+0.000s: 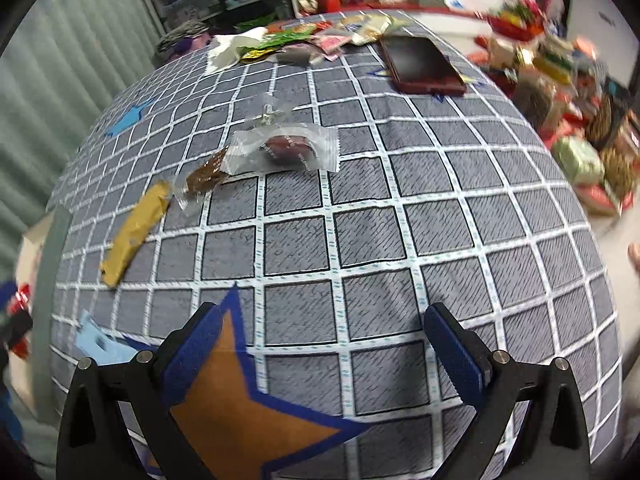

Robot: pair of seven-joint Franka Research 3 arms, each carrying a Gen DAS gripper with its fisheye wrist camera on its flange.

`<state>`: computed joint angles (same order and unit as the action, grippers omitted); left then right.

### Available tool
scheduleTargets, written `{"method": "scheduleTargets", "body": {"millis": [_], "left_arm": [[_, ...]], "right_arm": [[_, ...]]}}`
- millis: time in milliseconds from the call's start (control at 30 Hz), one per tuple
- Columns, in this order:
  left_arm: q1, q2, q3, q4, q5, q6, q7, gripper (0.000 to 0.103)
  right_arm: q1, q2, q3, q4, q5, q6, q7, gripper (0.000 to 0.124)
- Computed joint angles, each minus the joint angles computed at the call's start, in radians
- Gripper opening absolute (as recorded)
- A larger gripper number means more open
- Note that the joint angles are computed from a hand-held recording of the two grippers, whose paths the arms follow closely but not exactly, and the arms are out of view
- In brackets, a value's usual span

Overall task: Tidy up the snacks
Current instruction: 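Grasp the gold bar with the left tool while the right grasps the light blue bar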

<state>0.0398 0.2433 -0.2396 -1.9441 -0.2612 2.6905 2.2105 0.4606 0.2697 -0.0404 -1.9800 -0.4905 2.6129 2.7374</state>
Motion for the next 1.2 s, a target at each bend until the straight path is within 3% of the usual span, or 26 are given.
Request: {"method": "scheduleTargets", "body": {"millis": [67, 200, 400, 500, 700, 800, 867, 900, 1100, 1167, 1200], "left_arm": [[-0.033, 0.035, 0.011, 0.036, 0.062, -0.004, -0.044, 0.083], [-0.088, 0.132, 0.028, 0.147, 0.203, -0.037, -0.14, 0.083], [-0.137, 0.268, 0.035, 0.322, 0.337, -0.165, -0.228, 0.083], [-0.125, 0.289, 0.009, 0.348, 0.333, -0.181, -0.216, 0.083], [-0.122, 0.342, -0.008, 0.458, 0.29, -0.324, -0.233, 0.082], [-0.118, 0.328, -0.012, 0.441, 0.282, -0.317, -0.223, 0.065], [-0.116, 0.314, -0.014, 0.426, 0.279, -0.31, -0.213, 0.035], [-0.116, 0.312, -0.012, 0.426, 0.278, -0.311, -0.213, 0.029], [-0.092, 0.288, -0.005, 0.388, 0.24, -0.281, -0.241, 0.025], [-0.07, 0.26, -0.008, 0.351, 0.22, -0.258, -0.237, 0.025], [-0.057, 0.244, -0.011, 0.331, 0.207, -0.24, -0.227, 0.025]], "right_arm": [[0.032, 0.02, -0.014, 0.033, -0.06, -0.067, -0.013, 0.102], [0.056, 0.014, -0.041, -0.002, -0.221, -0.002, 0.121, 0.103], [0.043, 0.007, -0.024, -0.008, -0.24, -0.006, 0.134, 0.103], [0.036, 0.006, -0.016, -0.008, -0.245, -0.008, 0.137, 0.103], [0.029, 0.006, -0.01, -0.009, -0.247, -0.007, 0.134, 0.103], [0.028, 0.006, -0.009, -0.009, -0.248, -0.007, 0.134, 0.103], [0.028, 0.007, -0.009, -0.008, -0.248, -0.01, 0.132, 0.103], [0.028, 0.007, -0.008, -0.007, -0.248, -0.01, 0.132, 0.103], [0.021, -0.001, -0.002, -0.013, -0.233, -0.009, 0.106, 0.103], [-0.001, -0.005, 0.014, -0.019, -0.188, 0.02, 0.028, 0.103], [-0.031, -0.011, 0.034, -0.037, -0.13, 0.088, -0.062, 0.103]]}}
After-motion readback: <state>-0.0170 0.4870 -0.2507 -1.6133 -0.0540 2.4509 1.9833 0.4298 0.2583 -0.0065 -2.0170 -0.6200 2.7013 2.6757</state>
